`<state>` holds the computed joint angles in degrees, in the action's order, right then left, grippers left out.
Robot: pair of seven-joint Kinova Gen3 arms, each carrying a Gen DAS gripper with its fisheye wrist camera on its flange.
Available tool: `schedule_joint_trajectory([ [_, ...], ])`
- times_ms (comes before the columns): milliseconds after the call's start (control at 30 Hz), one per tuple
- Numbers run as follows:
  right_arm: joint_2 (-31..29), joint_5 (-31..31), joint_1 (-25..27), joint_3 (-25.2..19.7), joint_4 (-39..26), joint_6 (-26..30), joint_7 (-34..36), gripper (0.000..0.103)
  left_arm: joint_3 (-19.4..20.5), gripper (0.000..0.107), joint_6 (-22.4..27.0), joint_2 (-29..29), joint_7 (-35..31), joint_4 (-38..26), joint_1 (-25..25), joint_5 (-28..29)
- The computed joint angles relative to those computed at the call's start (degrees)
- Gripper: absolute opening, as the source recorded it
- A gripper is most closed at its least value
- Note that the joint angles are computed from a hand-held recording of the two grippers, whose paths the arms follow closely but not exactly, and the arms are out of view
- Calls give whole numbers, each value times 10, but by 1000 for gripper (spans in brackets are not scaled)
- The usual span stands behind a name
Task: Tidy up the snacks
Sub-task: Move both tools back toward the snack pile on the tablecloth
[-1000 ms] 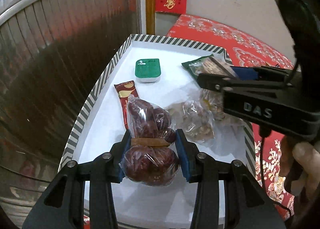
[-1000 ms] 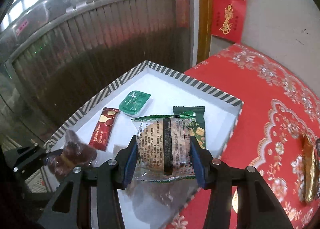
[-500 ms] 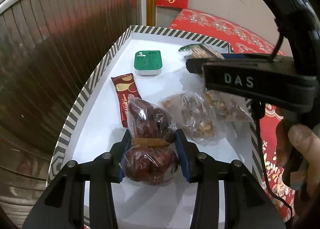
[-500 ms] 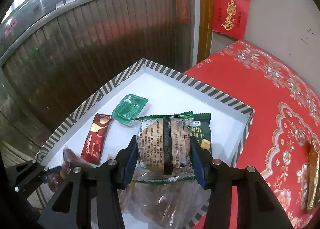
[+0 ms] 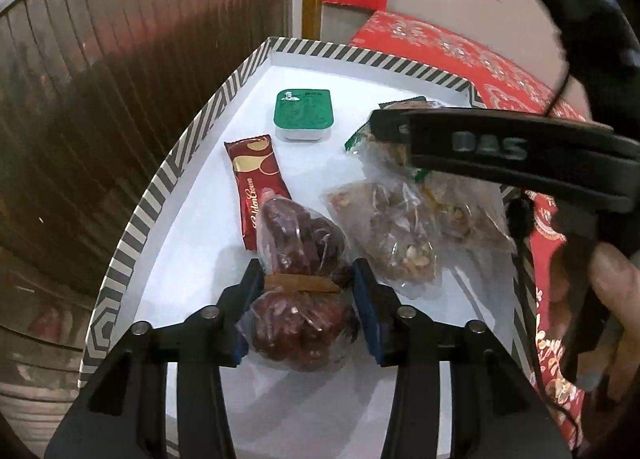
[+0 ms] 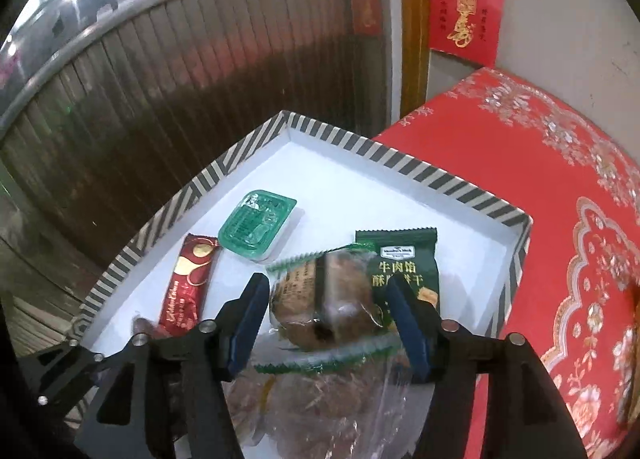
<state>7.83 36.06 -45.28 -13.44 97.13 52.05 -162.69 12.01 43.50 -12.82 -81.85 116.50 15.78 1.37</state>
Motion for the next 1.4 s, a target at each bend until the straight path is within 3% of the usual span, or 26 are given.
schedule_joint_trajectory([
  [67, -11, 13, -8, -4, 7, 5, -17, 66, -7, 59, -2, -2, -2, 2, -1, 11],
  [233, -48, 56, -32, -33, 33, 43, -82, 73, 26, 63, -15, -26, 57, 9, -19, -36],
  [300, -69, 69, -33, -50, 52, 51, -114, 74, 30, 76, -23, -39, 73, 12, -22, -41],
  [533, -122, 85, -37, -119, 91, 135, -185, 79, 49, 77, -28, -52, 91, 3, -12, -36],
  [867, -202, 37, -4, -212, 143, 239, -260, 81, 120, 77, -10, -27, 144, -43, 34, -54],
  [1067, -289, -33, 31, -251, 185, 292, -282, 82, 165, 77, 1, 17, 191, -83, 81, -89],
  [1400, -449, -146, 82, -255, 237, 353, -260, 82, 194, 77, 31, 121, 284, -175, 175, -168],
])
